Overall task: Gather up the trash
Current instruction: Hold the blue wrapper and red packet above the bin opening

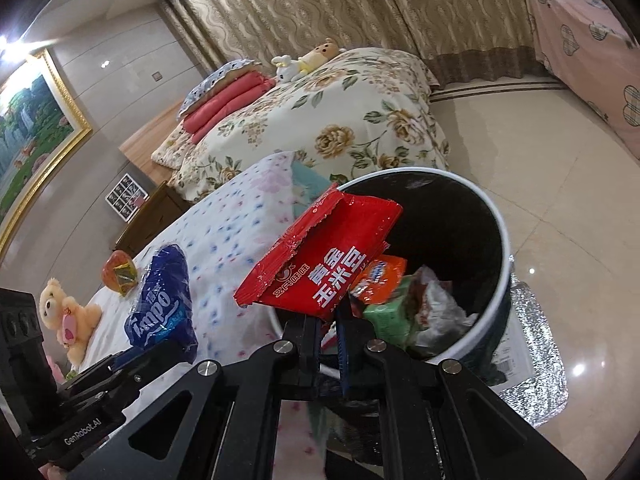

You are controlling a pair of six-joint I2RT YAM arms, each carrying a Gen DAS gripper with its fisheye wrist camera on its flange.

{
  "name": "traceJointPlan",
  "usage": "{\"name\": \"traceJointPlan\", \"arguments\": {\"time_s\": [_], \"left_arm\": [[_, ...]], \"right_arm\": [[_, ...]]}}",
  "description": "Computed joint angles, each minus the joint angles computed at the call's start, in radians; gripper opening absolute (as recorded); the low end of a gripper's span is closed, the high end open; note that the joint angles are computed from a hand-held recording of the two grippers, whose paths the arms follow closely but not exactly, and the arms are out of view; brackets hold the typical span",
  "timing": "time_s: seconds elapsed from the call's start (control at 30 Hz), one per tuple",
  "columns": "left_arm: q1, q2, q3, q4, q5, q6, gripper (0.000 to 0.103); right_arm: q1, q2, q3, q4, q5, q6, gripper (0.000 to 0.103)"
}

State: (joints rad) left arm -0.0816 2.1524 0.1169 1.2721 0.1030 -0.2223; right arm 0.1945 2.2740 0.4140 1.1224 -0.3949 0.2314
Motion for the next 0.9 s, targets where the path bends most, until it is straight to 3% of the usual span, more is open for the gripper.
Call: {"name": "traceJointPlan", "arguments": {"time_s": [0.53,0.9], "left_arm": [[-0.133,-0.086,0.113,-0.209,-0.043,-0.014,0.036],[-0.170,-0.077,0.201,-0.303,-0.051,-0.013,0.036]], "right_arm": [[-0.089,-0.001,0.040,-0.071,-0.037,-0.040,0.007],[-0.126,-0.015,0.106,-0.189,-0.051,-0.083,0.007]]}}
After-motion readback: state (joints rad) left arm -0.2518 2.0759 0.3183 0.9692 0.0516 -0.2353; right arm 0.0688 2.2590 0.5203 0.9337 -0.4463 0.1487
